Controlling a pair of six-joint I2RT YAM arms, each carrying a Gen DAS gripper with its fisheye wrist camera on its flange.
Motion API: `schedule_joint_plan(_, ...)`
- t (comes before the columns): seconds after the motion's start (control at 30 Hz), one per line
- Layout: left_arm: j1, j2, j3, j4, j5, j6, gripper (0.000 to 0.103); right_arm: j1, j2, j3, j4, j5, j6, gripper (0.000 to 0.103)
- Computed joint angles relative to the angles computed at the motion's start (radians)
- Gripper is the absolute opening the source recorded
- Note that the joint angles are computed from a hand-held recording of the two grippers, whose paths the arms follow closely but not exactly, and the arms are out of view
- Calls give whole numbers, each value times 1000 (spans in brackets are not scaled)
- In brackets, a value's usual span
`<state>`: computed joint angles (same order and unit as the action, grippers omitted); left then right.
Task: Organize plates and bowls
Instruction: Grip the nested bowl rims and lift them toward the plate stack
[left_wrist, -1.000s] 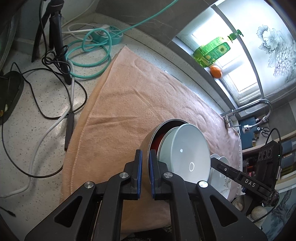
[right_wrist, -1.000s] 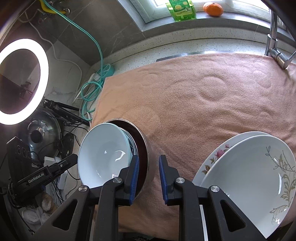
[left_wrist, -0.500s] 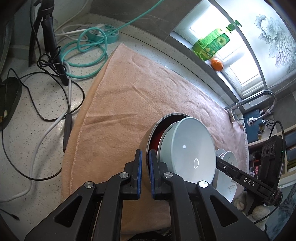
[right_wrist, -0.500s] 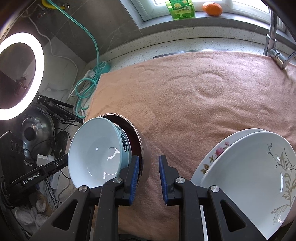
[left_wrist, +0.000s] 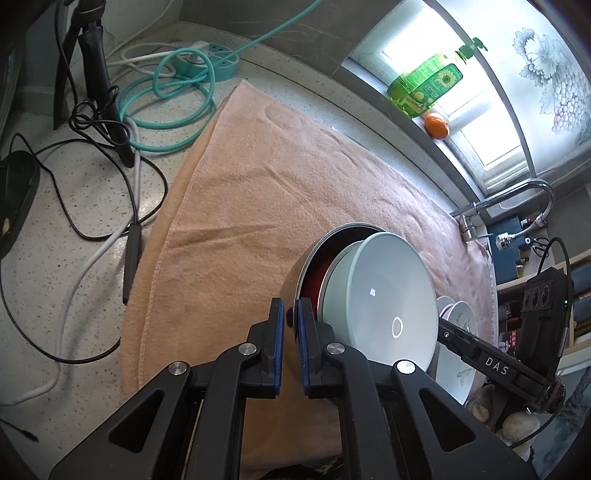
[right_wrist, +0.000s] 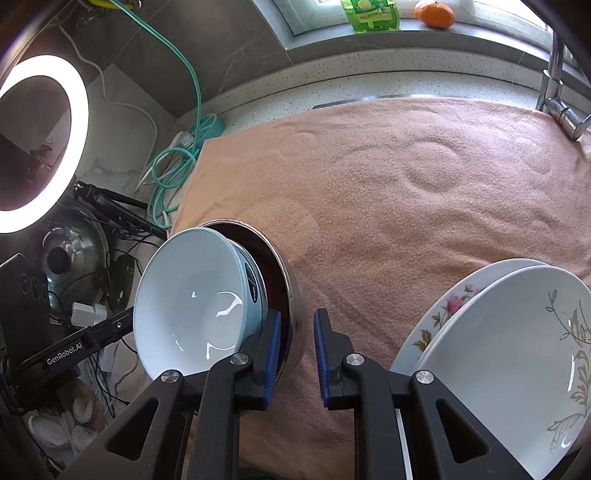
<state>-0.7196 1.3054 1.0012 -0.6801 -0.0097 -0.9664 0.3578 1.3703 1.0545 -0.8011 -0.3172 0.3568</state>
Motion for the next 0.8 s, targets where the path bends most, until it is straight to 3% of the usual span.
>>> schedule_joint_plan(0.8,-10,-1,5,-4,-7,-23,6,8,-3,-1,-4,7,27,9)
